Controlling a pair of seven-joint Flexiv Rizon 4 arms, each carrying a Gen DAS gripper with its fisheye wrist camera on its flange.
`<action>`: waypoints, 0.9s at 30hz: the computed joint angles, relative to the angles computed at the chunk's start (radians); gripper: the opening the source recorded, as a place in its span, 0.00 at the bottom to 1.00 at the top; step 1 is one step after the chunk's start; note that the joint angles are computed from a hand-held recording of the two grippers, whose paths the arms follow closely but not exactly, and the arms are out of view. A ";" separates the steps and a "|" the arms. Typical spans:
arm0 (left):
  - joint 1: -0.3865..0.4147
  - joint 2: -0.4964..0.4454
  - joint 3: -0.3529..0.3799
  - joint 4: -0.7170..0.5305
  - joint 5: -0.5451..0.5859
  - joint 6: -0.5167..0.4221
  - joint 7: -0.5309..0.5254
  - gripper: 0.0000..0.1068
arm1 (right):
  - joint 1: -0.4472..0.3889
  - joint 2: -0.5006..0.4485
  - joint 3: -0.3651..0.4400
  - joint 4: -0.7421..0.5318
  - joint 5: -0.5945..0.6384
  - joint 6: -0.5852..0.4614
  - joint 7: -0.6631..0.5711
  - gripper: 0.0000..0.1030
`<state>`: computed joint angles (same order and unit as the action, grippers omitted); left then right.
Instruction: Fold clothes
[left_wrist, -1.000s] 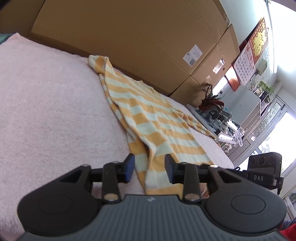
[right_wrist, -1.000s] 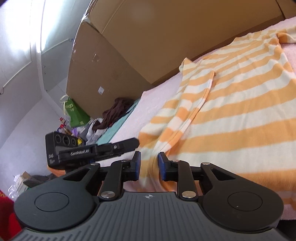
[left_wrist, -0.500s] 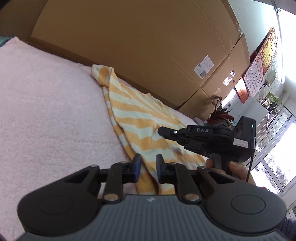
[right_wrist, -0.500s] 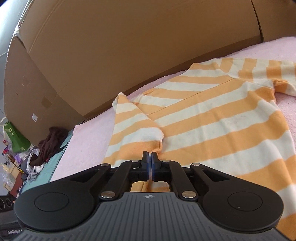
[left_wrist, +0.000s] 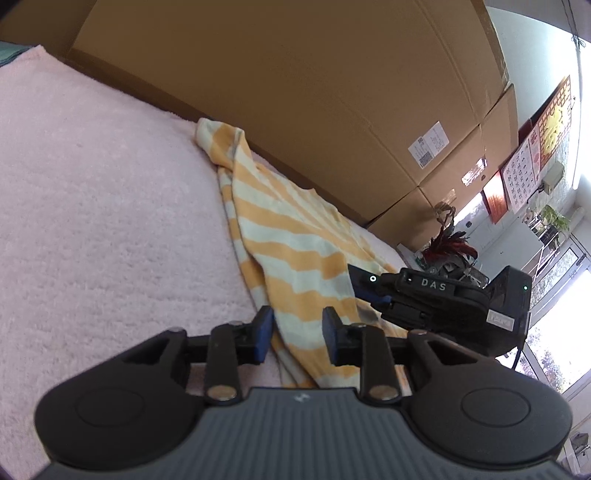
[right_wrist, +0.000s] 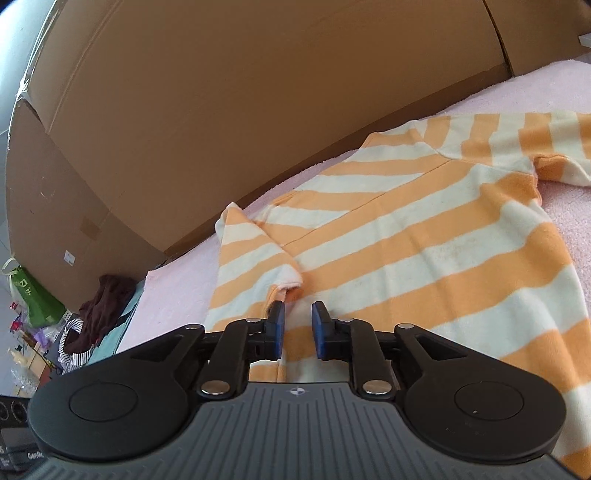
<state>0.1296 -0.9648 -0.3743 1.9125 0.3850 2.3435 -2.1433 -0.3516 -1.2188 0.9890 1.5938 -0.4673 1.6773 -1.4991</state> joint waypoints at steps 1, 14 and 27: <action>0.001 -0.002 -0.003 -0.006 0.000 -0.005 -0.002 0.24 | -0.007 -0.006 0.013 0.001 0.000 0.000 -0.001 0.20; -0.027 -0.006 0.013 -0.063 -0.070 -0.066 0.006 0.11 | -0.025 -0.015 0.008 0.046 -0.068 0.070 0.077 0.31; -0.065 0.003 0.037 -0.100 -0.159 -0.137 0.112 0.00 | 0.203 0.085 -0.262 -0.071 -0.100 0.137 0.111 0.04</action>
